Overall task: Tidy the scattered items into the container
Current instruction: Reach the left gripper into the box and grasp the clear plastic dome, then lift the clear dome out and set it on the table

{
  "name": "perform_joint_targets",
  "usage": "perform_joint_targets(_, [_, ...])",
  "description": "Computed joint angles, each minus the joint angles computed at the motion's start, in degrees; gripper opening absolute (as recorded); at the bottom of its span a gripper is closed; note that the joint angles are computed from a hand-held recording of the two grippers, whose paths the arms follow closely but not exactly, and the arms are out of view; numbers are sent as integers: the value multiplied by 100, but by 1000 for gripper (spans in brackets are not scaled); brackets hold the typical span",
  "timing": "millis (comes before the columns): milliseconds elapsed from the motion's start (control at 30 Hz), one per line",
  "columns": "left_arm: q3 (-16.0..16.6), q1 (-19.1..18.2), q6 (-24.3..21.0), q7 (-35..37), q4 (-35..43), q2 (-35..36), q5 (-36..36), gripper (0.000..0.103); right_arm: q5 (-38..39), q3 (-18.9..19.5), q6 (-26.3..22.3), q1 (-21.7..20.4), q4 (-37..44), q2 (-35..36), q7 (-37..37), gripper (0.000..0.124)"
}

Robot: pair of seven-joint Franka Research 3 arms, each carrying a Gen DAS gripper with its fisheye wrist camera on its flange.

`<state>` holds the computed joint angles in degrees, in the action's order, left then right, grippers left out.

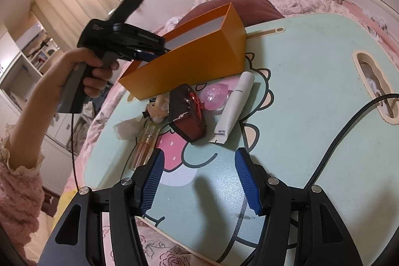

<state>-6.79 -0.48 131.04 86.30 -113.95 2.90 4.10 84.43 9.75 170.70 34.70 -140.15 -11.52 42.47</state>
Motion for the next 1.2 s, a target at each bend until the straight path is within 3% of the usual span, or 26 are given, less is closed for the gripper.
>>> perform_joint_targets(133, [-67,-78,-141,-37,42,146,77,46,-17,0,16,3,-1,5,20,58])
perform_joint_targets(167, [-68,-85,29,-92,-54,113,98,45,-10,-3,16,4,3,9,13,58])
perform_joint_targets(233, [-68,-47,196,41,-145,64,-265,30,53,-14,-2,5,11,13,-43,59])
perform_joint_targets(567, [10,11,1075,310,-645,-252,-607,27,62,7,10,-9,14,20,-34,59])
perform_joint_targets(700, [134,20,1413,794,-980,-840,-1453,27,40,10,15,-7,8,15,-10,59])
perform_joint_targets(800, [193,-87,1687,879,-1407,-1431,-1427,27,25,10,16,-4,4,13,5,59])
perform_joint_targets(1067, [857,-934,2085,1587,-3049,-3001,-2348,27,-48,5,28,3,-15,1,63,59])
perform_joint_targets(1200, [904,-1068,2244,1453,-3612,-3342,-2336,27,-102,5,48,13,-20,4,107,59])
